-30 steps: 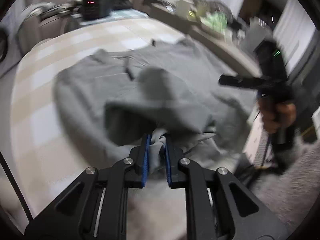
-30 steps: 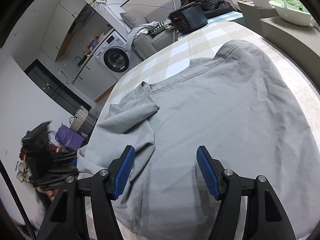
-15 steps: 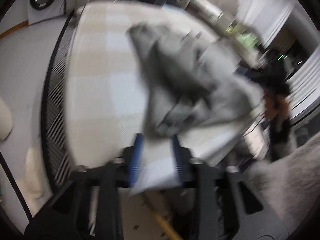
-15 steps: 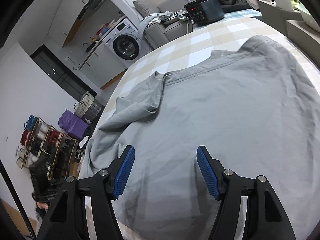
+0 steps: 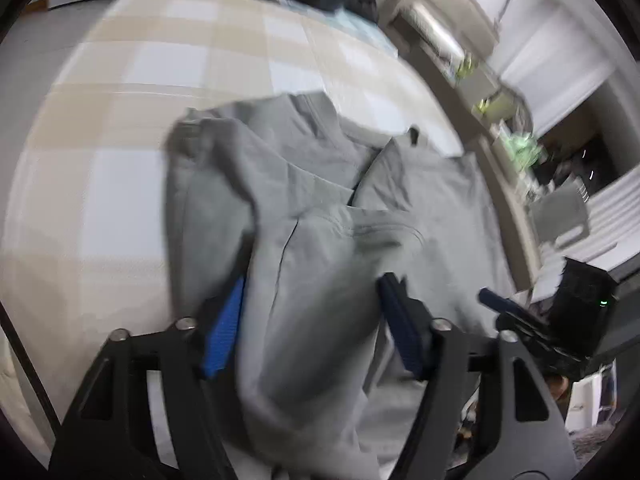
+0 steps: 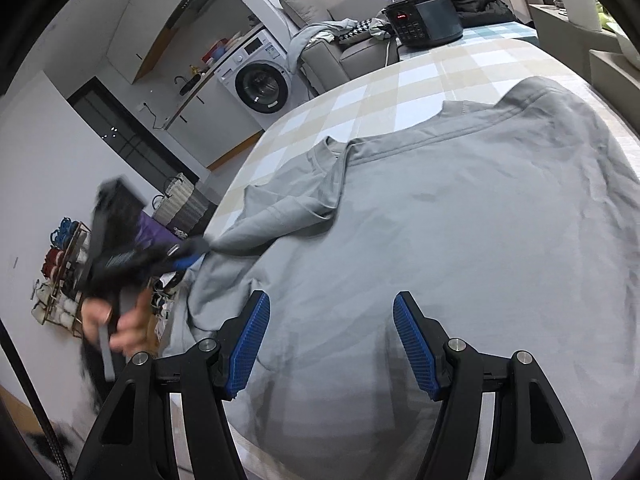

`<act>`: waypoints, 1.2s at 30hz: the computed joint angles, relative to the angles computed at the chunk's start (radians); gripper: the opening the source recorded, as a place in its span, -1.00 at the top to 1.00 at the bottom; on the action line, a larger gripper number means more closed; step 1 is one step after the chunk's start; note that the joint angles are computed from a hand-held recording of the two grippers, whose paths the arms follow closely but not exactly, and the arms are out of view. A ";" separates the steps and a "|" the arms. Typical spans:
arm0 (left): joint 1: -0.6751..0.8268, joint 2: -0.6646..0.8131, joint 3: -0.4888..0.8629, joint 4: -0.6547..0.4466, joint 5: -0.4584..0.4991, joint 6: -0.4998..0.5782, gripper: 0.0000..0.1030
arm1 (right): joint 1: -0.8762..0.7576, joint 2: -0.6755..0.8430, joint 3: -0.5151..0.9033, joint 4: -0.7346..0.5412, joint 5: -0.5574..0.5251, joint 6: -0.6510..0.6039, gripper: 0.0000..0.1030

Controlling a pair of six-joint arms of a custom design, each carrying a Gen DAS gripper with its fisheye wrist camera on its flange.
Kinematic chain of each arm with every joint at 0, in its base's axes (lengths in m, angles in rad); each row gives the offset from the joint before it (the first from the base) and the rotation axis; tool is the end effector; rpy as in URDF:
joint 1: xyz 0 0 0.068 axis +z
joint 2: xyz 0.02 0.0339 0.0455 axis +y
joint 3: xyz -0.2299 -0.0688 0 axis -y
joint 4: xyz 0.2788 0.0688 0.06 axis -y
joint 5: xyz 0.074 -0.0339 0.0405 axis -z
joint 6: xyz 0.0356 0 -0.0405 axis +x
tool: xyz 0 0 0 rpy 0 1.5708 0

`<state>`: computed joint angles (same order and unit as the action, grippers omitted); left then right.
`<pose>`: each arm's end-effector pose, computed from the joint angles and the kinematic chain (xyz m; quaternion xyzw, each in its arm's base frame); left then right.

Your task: Fold small clothes

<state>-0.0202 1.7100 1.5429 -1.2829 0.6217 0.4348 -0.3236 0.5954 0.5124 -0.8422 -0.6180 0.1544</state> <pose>0.3487 -0.0278 0.2518 0.2323 0.9217 -0.2869 0.1191 0.1720 -0.0359 0.1968 0.1201 0.9006 0.2618 0.3255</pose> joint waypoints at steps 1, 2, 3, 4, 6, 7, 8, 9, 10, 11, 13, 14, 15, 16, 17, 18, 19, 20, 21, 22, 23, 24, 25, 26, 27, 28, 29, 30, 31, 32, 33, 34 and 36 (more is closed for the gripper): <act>-0.027 0.022 0.013 0.006 -0.038 -0.014 0.26 | -0.010 0.003 -0.002 0.001 -0.004 -0.002 -0.28; -0.056 0.039 0.015 0.027 -0.079 -0.034 0.65 | -0.031 0.015 -0.004 0.005 -0.016 -0.011 -0.28; -0.078 0.034 0.003 0.052 -0.106 -0.043 0.86 | -0.049 0.021 -0.006 0.004 -0.025 -0.020 -0.28; -0.090 -0.003 -0.034 0.100 -0.112 -0.041 0.90 | -0.067 0.033 -0.007 0.006 -0.033 -0.030 -0.28; -0.070 -0.079 -0.086 0.174 -0.071 -0.047 0.93 | -0.098 0.053 -0.003 -0.003 -0.045 -0.055 -0.28; -0.047 -0.111 -0.102 0.202 -0.041 -0.056 0.93 | -0.113 0.061 -0.003 -0.005 -0.050 -0.064 -0.28; -0.016 -0.141 -0.104 0.232 -0.019 -0.074 0.93 | -0.135 0.076 -0.001 -0.004 -0.063 -0.078 -0.28; 0.012 -0.157 -0.097 0.270 -0.007 -0.098 0.93 | -0.148 0.088 0.001 0.002 -0.069 -0.082 -0.28; 0.046 -0.154 -0.070 0.316 -0.011 -0.124 0.93 | -0.162 0.099 0.000 0.009 -0.076 -0.084 -0.28; 0.062 -0.143 -0.051 0.347 -0.041 -0.153 0.93 | -0.169 0.108 -0.002 0.018 -0.081 -0.083 -0.28; 0.068 -0.101 -0.020 0.438 -0.211 -0.229 0.88 | -0.167 0.130 -0.001 0.033 -0.082 -0.072 -0.28; 0.066 -0.040 0.025 0.452 -0.310 -0.247 0.72 | -0.163 0.140 0.000 0.042 -0.084 -0.066 -0.28; 0.067 0.035 0.094 0.418 -0.390 -0.265 0.55 | -0.164 0.139 -0.002 0.044 -0.088 -0.064 -0.28; 0.075 0.097 0.160 0.360 -0.426 -0.284 0.54 | -0.163 0.126 -0.007 0.042 -0.090 -0.063 -0.28; 0.094 0.150 0.219 0.287 -0.414 -0.304 0.54 | -0.162 0.111 -0.008 0.032 -0.087 -0.069 -0.28; 0.124 0.170 0.237 0.234 -0.342 -0.299 0.52 | -0.162 0.095 -0.011 0.017 -0.084 -0.078 -0.28; 0.159 0.149 0.204 0.199 -0.248 -0.272 0.47 | -0.163 0.081 -0.013 0.002 -0.079 -0.090 -0.28; 0.186 0.102 0.145 0.180 -0.195 -0.241 0.36 | -0.164 0.072 -0.013 -0.009 -0.075 -0.098 -0.28; 0.211 0.025 0.055 0.165 -0.159 -0.200 0.29 | -0.165 0.071 -0.014 -0.011 -0.074 -0.102 -0.28; 0.229 -0.040 -0.017 0.160 -0.136 -0.167 0.27 | -0.165 0.074 -0.014 -0.009 -0.077 -0.101 -0.28; 0.254 -0.134 -0.114 0.155 -0.099 -0.122 0.17 | -0.162 0.078 -0.015 -0.002 -0.081 -0.094 -0.28; 0.275 -0.212 -0.189 0.134 -0.072 -0.074 0.00 | -0.157 0.074 -0.021 0.003 -0.082 -0.089 -0.28; 0.295 -0.272 -0.237 0.103 -0.060 -0.036 -0.08 | -0.141 0.079 -0.021 0.012 -0.076 -0.079 -0.28; 0.320 -0.352 -0.299 0.065 -0.043 0.013 -0.14 | -0.119 0.085 -0.019 0.018 -0.067 -0.072 -0.28; 0.341 -0.414 -0.346 0.031 -0.028 0.065 -0.15 | -0.104 0.087 -0.019 0.021 -0.061 -0.067 -0.28; 0.356 -0.481 -0.394 -0.010 -0.015 0.127 -0.18 | -0.087 0.088 -0.019 0.030 -0.056 -0.058 -0.28; 0.407 -0.547 -0.428 -0.086 -0.003 0.231 -0.30 | -0.070 0.073 -0.023 0.029 -0.054 -0.051 -0.28; 0.408 -0.623 -0.477 -0.116 -0.009 0.290 -0.38 | -0.060 0.062 -0.028 0.031 -0.050 -0.045 -0.28; 0.409 -0.689 -0.515 -0.137 -0.017 0.327 -0.38 | -0.048 0.040 -0.033 0.025 -0.041 -0.035 -0.28; 0.437 -0.746 -0.538 -0.173 -0.029 0.399 -0.39 | -0.041 0.022 -0.037 0.014 -0.036 -0.030 -0.28; 0.433 -0.814 -0.572 -0.185 -0.049 0.431 -0.39 | -0.037 0.008 -0.040 0.004 -0.034 -0.030 -0.28; 0.420 -0.878 -0.614 -0.184 -0.073 0.453 -0.39 | -0.032 -0.014 -0.043 -0.014 -0.026 -0.032 -0.28; 0.360 -0.966 -0.688 -0.152 -0.137 0.443 -0.38 | -0.026 -0.052 -0.046 -0.043 -0.013 -0.039 -0.28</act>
